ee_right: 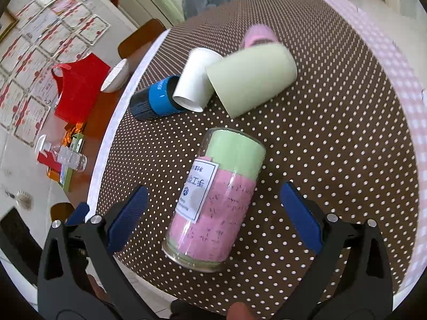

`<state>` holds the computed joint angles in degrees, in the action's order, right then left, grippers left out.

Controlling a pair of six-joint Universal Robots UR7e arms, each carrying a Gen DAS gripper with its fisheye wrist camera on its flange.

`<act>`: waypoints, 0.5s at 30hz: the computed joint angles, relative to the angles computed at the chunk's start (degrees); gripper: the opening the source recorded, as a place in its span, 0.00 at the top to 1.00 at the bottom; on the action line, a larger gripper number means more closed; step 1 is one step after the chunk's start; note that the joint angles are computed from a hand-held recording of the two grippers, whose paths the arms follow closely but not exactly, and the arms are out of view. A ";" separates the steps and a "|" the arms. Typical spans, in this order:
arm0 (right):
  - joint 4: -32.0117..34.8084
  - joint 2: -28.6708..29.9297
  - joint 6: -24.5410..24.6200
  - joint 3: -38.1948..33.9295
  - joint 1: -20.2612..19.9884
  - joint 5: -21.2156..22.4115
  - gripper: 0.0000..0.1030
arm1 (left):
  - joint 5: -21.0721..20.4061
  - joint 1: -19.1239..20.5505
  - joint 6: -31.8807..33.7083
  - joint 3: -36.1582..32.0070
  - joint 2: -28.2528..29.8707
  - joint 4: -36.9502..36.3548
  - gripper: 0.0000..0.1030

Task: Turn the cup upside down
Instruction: 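Move the right tool to the jar and close its fingers around it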

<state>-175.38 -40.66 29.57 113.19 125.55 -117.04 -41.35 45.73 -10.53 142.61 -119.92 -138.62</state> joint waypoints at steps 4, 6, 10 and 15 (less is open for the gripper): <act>2.93 0.89 1.96 -1.65 -0.89 0.57 0.08 | -1.02 1.02 1.19 0.24 0.03 -1.03 0.17; 4.36 1.30 2.91 -2.44 -1.27 0.70 0.10 | -1.35 1.30 1.45 0.25 0.24 -1.34 0.17; 6.83 2.03 3.96 -4.13 -1.87 1.58 0.13 | -1.70 1.74 2.08 0.27 -0.13 -1.63 0.17; 9.60 2.94 4.91 -5.97 -2.79 2.31 0.13 | -1.87 2.08 2.09 0.19 -0.17 -1.65 0.17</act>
